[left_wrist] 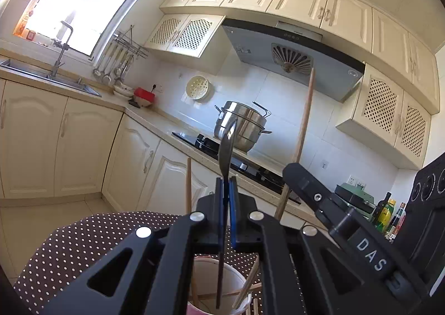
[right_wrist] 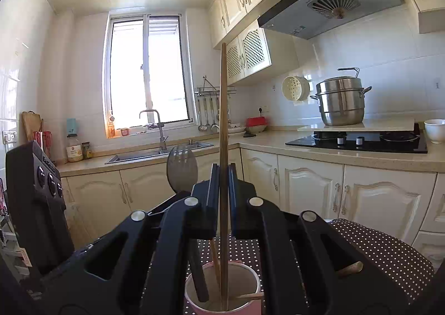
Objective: Organize utensils
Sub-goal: 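Carry the fork with the left gripper and drop it into the pink cup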
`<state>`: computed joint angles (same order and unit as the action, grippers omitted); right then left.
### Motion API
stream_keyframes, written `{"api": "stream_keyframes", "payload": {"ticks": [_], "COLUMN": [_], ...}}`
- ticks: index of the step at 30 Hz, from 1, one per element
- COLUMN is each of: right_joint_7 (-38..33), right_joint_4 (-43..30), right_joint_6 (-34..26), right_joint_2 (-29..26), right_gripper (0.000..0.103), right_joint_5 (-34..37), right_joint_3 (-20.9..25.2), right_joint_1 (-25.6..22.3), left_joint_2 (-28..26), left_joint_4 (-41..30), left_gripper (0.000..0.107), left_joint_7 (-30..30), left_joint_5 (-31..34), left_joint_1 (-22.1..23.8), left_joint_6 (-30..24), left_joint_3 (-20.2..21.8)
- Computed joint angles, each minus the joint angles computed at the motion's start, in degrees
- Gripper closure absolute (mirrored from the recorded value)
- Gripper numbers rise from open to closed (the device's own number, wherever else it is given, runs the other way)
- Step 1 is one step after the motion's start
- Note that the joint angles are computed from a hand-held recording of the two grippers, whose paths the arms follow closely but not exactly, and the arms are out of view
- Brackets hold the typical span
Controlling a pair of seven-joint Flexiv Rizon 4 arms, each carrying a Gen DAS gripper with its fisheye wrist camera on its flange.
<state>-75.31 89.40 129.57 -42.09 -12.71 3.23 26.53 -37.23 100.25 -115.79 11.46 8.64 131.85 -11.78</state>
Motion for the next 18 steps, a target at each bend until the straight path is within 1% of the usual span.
{"api": "stream_keyframes", "payload": {"ticks": [4, 8, 9, 11, 12, 13, 15, 17, 18], "right_joint_7": [-0.26, -0.56, -0.55, -0.36, -0.28, -0.16, 0.04, -0.12, -0.01], "right_joint_4": [0.32, 0.84, 0.89, 1.12, 1.20, 1.29, 1.55, 1.81, 1.91], "right_joint_6": [-0.58, -1.20, -1.36, -1.69, -1.86, -1.85, -1.97, -2.01, -2.06], "right_joint_2": [0.20, 0.59, 0.68, 0.91, 1.02, 1.13, 1.32, 1.51, 1.59], "right_gripper": [0.096, 0.096, 0.096, 0.096, 0.096, 0.096, 0.096, 0.096, 0.096], "right_joint_5": [0.20, 0.43, 0.44, 0.47, 0.58, 0.79, 0.78, 0.92, 0.92], "right_joint_3": [-0.11, -0.19, -0.16, 0.04, 0.05, 0.10, 0.20, 0.06, 0.16], "right_joint_1": [0.08, 0.24, 0.20, 0.05, 0.05, 0.02, -0.12, 0.01, -0.04], "left_joint_2": [0.41, 1.14, 1.30, 1.64, 1.93, 2.06, 2.54, 3.22, 3.56], "left_joint_4": [0.02, 0.86, 0.98, 1.39, 1.71, 1.99, 2.38, 3.08, 3.43], "left_gripper": [0.101, 0.101, 0.101, 0.091, 0.081, 0.078, 0.078, 0.077, 0.075], "left_joint_7": [-0.51, 0.06, -0.57, -1.50, -1.74, -1.79, -2.09, -1.63, -1.56], "left_joint_5": [1.46, 0.92, 1.97, 2.82, 2.74, 2.59, 3.15, 1.97, 1.73], "left_joint_1": [0.95, 0.71, 1.69, 2.68, 2.83, 2.81, 3.27, 2.38, 2.25], "left_joint_6": [-1.45, -2.29, -2.85, -3.46, -3.81, -3.68, -3.86, -3.56, -3.55], "left_joint_3": [-0.81, -0.35, -1.26, -2.23, -2.29, -2.14, -2.41, -1.39, -1.18]}}
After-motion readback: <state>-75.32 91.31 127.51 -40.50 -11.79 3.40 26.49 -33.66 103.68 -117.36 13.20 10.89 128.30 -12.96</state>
